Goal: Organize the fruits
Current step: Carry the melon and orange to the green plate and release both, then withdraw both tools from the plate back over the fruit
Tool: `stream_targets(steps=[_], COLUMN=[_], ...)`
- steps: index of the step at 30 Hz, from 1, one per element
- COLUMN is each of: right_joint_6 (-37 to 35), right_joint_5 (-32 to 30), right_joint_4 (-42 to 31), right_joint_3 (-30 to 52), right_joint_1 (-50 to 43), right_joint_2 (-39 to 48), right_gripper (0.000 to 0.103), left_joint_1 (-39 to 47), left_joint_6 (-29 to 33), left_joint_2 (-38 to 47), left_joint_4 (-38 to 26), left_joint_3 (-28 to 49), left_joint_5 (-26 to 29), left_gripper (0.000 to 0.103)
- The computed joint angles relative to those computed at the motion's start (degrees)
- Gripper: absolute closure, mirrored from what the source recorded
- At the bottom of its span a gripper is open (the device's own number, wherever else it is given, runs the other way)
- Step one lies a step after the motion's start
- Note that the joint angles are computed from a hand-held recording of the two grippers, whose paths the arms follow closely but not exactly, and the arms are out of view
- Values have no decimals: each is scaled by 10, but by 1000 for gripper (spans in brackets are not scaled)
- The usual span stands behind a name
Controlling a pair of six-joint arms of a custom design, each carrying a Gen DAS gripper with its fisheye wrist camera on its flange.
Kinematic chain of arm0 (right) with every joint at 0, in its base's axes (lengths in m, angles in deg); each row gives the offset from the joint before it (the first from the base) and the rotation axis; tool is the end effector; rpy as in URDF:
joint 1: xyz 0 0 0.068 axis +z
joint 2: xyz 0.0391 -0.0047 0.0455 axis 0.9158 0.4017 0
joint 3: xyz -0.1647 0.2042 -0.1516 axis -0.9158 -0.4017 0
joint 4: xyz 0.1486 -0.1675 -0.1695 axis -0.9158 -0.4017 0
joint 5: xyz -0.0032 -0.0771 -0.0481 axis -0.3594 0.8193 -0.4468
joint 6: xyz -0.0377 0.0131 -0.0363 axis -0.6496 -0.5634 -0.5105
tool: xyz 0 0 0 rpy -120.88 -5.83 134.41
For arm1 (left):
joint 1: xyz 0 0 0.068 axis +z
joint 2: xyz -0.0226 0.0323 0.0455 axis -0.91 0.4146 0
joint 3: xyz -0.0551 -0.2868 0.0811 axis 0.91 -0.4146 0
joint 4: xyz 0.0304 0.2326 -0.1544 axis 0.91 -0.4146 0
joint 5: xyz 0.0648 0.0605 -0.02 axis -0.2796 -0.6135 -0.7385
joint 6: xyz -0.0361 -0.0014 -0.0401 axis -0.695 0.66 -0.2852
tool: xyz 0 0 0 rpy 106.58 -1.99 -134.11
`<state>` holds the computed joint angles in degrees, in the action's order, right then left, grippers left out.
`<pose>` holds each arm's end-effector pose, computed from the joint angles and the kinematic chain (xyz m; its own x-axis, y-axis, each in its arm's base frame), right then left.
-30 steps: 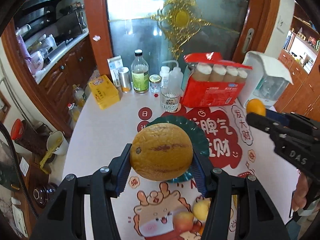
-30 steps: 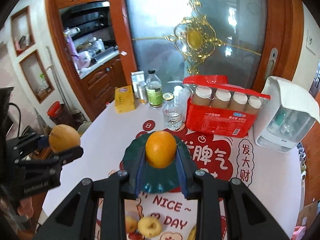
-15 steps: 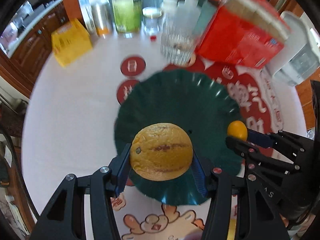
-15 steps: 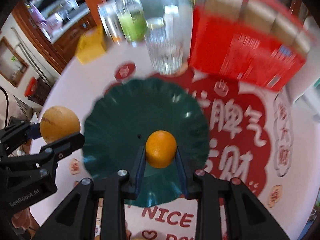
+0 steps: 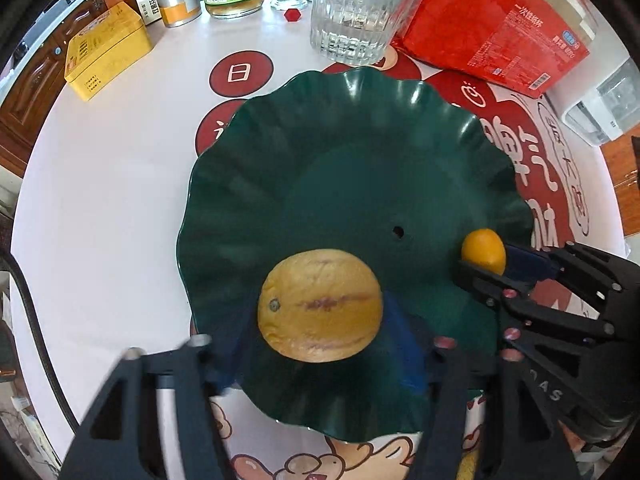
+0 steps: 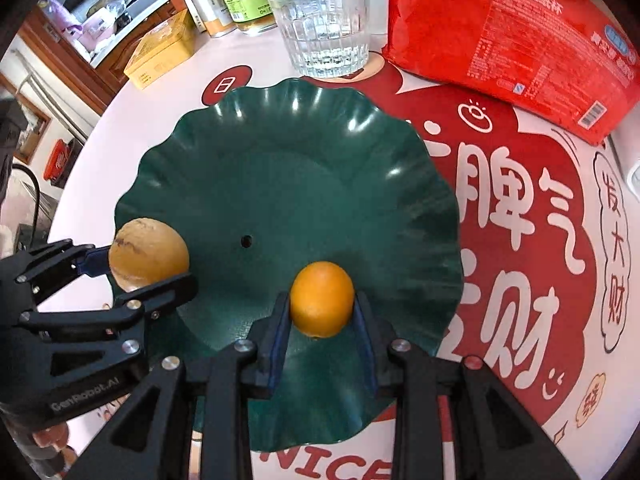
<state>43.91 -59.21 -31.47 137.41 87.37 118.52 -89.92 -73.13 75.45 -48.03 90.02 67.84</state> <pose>0.2703 0.1068 0.2106 -0.9389 -0.2531 -0.2331 -0.2804 0.9555 0.0920 0.2814 -0.1296 0.2093 -0.9758 0.0561 -0.2115 0.0853 0.9876 -0.1315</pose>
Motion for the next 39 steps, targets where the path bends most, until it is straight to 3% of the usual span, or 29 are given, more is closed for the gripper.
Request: stream_targets(steps=[3,11,24,33,39], right_joint_6=[5,16,38,61,70], right_joint_5=[2,-35,-42,-28,-5], right_joint_4=[7,-5,-124,-254,-337], right_joint_3=[-10,-23,-15,27,75], right_joint_1=[0,-16,-3,33,65], right_joint_2=[-12,-71,-248,-389,-461], right_gripper=[61,58,58,58,58], left_joint_1=[2,5,-121,-326,-513], left_joint_6=[-7,-30,-111,-304,-507], left_joint_2=[-15,-75,-240,-316,-299], left_joint_4=[-6,-45,-184,-310,-453], left_joint_3=[4,11,60,125,188], left_joint_5=[-6,-7,-114,-271,-387], left_gripper=[18,18,18,18,18])
